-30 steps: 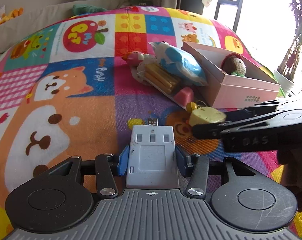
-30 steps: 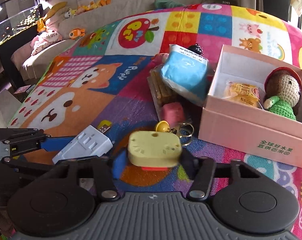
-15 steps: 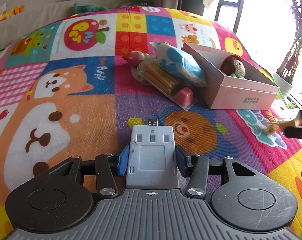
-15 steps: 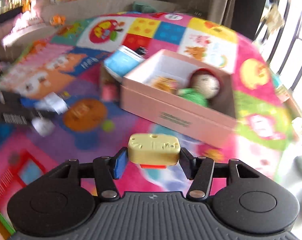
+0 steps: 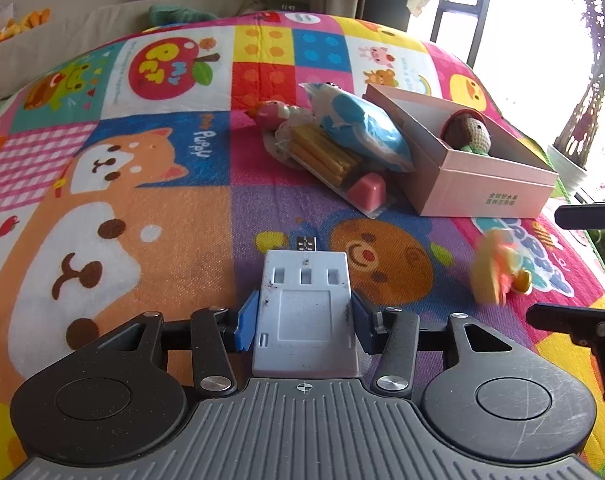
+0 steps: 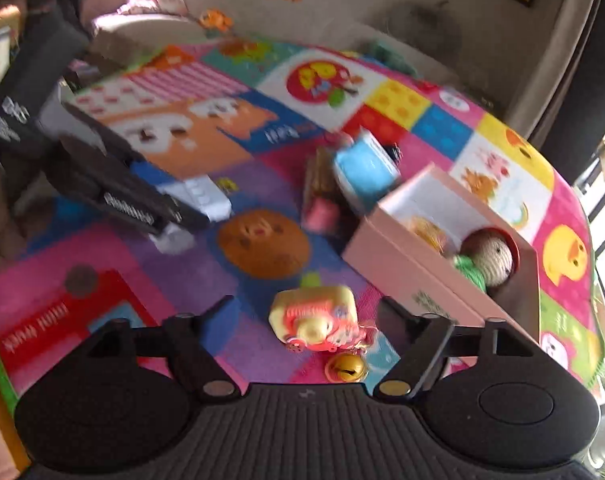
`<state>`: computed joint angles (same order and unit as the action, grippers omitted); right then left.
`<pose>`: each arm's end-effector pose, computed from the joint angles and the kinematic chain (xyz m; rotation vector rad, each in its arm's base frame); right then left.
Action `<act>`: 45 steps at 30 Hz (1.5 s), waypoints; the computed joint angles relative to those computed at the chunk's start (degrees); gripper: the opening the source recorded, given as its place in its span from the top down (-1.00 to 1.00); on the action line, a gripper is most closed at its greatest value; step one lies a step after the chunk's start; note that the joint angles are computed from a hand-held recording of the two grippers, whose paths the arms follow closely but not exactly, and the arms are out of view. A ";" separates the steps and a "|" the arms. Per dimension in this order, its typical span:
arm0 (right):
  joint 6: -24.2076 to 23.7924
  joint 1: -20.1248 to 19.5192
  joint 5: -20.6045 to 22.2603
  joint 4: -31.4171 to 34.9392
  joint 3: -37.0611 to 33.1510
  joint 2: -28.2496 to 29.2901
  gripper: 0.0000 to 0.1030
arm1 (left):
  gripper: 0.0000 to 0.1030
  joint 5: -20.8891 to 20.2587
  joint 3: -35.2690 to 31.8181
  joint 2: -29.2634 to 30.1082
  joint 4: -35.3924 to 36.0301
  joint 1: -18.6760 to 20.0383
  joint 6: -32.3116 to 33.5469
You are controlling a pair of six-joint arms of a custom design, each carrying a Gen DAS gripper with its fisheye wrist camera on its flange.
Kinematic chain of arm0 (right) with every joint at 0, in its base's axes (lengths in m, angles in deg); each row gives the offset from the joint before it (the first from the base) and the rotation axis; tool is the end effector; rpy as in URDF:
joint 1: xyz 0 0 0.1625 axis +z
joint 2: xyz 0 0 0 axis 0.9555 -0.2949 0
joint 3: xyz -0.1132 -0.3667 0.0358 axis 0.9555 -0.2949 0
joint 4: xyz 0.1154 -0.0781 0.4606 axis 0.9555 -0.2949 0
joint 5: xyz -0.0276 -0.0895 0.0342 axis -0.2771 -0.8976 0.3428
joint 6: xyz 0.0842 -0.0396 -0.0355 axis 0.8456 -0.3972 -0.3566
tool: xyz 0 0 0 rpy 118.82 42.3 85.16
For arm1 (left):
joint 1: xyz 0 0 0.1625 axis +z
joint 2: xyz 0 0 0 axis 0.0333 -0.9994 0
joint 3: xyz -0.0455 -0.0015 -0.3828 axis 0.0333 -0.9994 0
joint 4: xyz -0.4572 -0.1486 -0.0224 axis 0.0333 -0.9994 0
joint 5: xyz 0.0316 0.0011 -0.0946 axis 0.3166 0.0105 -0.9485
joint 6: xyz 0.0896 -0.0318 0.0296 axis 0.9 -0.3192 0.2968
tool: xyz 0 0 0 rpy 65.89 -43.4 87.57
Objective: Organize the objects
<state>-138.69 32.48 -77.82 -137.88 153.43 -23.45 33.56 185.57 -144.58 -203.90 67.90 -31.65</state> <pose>0.3228 -0.7397 -0.0188 1.8526 -1.9851 0.4744 -0.0149 -0.6598 0.2280 -0.0268 2.1145 -1.1594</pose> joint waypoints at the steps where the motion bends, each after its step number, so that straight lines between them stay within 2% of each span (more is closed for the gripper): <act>1: 0.39 -0.07 -0.11 0.09 -0.27 0.06 -0.52 | -0.03 0.06 0.08 -0.06 -0.04 0.03 -0.05; 7: 5.34 -0.62 -2.23 0.25 -1.75 0.97 -0.52 | -0.03 0.90 -0.36 0.73 -1.25 -0.03 0.42; 14: 13.89 -1.31 -0.80 4.17 -7.04 4.73 -0.53 | -0.03 0.99 -0.44 0.88 -1.43 -0.04 0.58; 20: 18.08 -1.52 -0.54 12.36 -14.81 9.92 -0.53 | -0.03 1.18 -0.57 0.96 -1.28 -0.14 0.52; 22: 17.53 -1.56 0.03 11.26 -15.17 10.62 -0.51 | -0.03 1.20 -0.57 1.00 -1.35 -0.14 0.58; 24: 17.57 -1.46 0.55 11.51 -15.08 10.49 -0.21 | -0.03 1.27 -0.61 1.06 -1.45 -0.14 0.62; 27: 17.92 -1.51 1.50 10.85 -13.67 9.39 -0.19 | -0.03 1.87 -0.87 1.37 -1.64 -0.29 0.67; 31: 20.96 -1.76 2.74 10.19 -10.83 6.17 -0.18 | -0.03 4.01 -1.40 2.56 -2.88 -0.86 2.31; 33: 22.60 -2.14 4.30 8.86 -8.65 3.67 -0.18 | -0.02 4.55 -1.34 2.33 -1.35 -1.19 1.21; 36: 24.59 -2.94 7.03 5.13 -5.27 -0.08 -0.18 | -0.02 -0.56 -1.10 0.11 2.04 -1.11 -2.80; 38: 26.47 -3.63 9.04 3.44 -4.31 -1.85 -0.18 | -0.02 -2.66 -3.32 0.81 0.64 -1.73 -0.38; 42: 28.70 -4.52 10.65 -2.89 -2.81 -3.66 -0.18 | -0.02 -6.31 -12.70 6.21 -1.45 -2.55 7.65; 45: 29.93 -5.15 11.44 -6.48 -2.41 -4.00 -0.18 | -0.02 -8.81 -23.25 13.63 -2.37 -1.99 10.43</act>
